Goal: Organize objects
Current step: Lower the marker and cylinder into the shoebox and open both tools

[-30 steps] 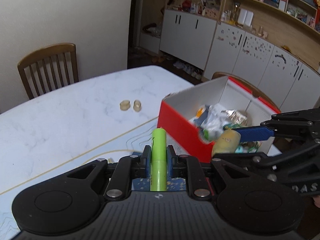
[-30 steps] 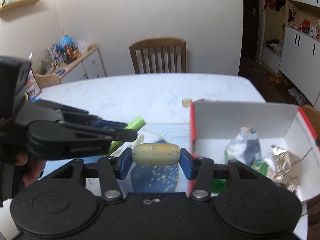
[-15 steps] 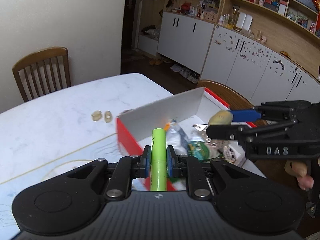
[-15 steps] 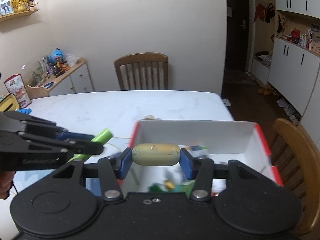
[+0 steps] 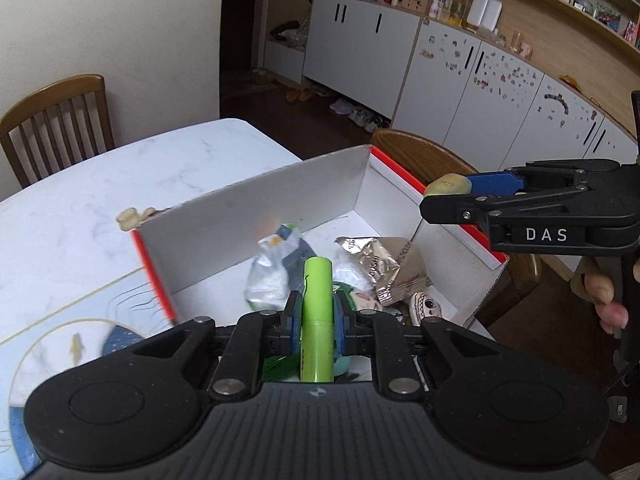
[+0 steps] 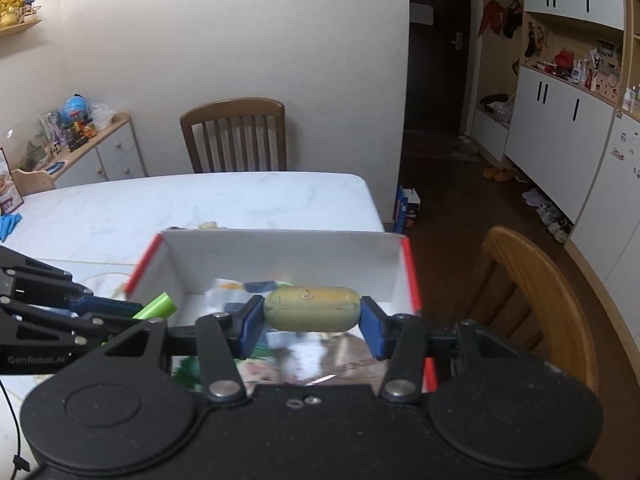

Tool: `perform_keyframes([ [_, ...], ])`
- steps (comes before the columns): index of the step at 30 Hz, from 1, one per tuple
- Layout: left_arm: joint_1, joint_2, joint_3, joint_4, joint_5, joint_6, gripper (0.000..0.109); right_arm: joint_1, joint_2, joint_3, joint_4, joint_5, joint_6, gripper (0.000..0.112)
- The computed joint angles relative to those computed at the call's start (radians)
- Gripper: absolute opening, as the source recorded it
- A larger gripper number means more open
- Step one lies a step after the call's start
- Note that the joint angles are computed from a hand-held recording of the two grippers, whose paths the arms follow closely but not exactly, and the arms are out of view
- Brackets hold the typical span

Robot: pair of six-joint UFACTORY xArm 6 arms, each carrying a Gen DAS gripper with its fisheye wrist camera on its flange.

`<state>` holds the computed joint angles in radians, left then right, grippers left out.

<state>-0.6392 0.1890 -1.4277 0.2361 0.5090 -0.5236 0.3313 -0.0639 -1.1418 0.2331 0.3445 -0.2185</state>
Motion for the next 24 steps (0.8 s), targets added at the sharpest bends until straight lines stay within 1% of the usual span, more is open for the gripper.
perform_keyframes([
  [3, -0.003, 0.057, -0.069, 0.002, 0.026, 0.002, 0.016, -0.016, 0.020, -0.019, 0.060, 0.026, -0.078, 0.050],
  [8, -0.001, 0.173, -0.215, -0.025, 0.079, 0.025, 0.016, -0.029, 0.060, -0.049, 0.117, 0.066, -0.185, 0.050],
  [15, 0.014, 0.321, -0.397, -0.041, 0.164, 0.049, 0.016, -0.029, 0.144, -0.123, 0.104, 0.114, -0.247, 0.049],
  [19, 0.020, 0.376, -0.464, -0.054, 0.207, 0.059, 0.016, -0.024, 0.182, -0.151, 0.108, 0.134, -0.286, 0.049],
  [22, 0.025, 0.411, -0.503, -0.065, 0.228, 0.071, 0.016, -0.024, 0.201, -0.166, 0.122, 0.157, -0.329, 0.049],
  [24, 0.028, 0.428, -0.521, -0.078, 0.240, 0.080, 0.016, -0.024, 0.218, -0.183, 0.113, 0.177, -0.333, 0.049],
])
